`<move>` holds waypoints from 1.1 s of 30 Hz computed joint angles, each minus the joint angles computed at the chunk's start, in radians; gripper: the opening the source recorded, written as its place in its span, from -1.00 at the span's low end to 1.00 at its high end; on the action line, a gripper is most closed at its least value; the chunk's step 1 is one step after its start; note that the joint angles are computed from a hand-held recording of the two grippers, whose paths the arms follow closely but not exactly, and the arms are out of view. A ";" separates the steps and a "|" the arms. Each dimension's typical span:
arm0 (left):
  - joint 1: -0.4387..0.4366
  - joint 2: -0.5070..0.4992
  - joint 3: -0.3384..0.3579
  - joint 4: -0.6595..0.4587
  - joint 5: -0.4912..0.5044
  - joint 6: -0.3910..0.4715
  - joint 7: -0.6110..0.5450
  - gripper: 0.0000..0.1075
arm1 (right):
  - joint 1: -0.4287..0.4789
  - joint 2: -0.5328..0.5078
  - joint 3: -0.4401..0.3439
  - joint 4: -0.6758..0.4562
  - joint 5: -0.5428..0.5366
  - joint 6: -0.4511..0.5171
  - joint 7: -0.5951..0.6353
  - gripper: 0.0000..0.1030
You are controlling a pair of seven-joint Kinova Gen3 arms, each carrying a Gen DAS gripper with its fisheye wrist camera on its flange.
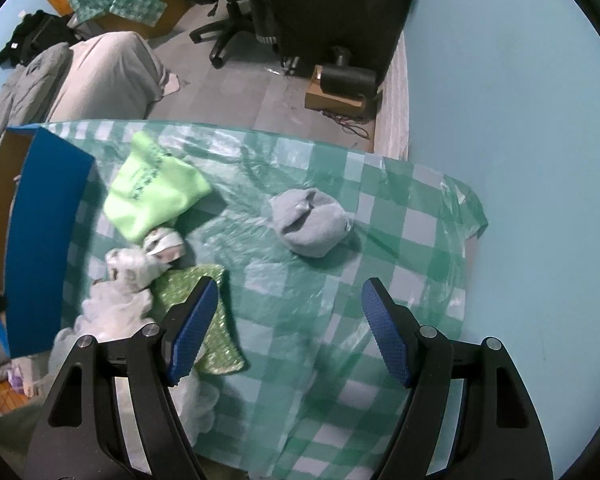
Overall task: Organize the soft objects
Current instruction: 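Move the left tool to the bath puff while the right tool reaches the grey sock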
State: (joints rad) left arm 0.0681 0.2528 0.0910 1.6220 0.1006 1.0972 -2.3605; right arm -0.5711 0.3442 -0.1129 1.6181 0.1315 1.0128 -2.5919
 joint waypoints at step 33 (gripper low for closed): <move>0.003 0.018 -0.005 0.240 0.131 -0.043 0.600 0.74 | 0.069 0.231 0.025 -0.086 -0.036 -0.009 0.485 -0.14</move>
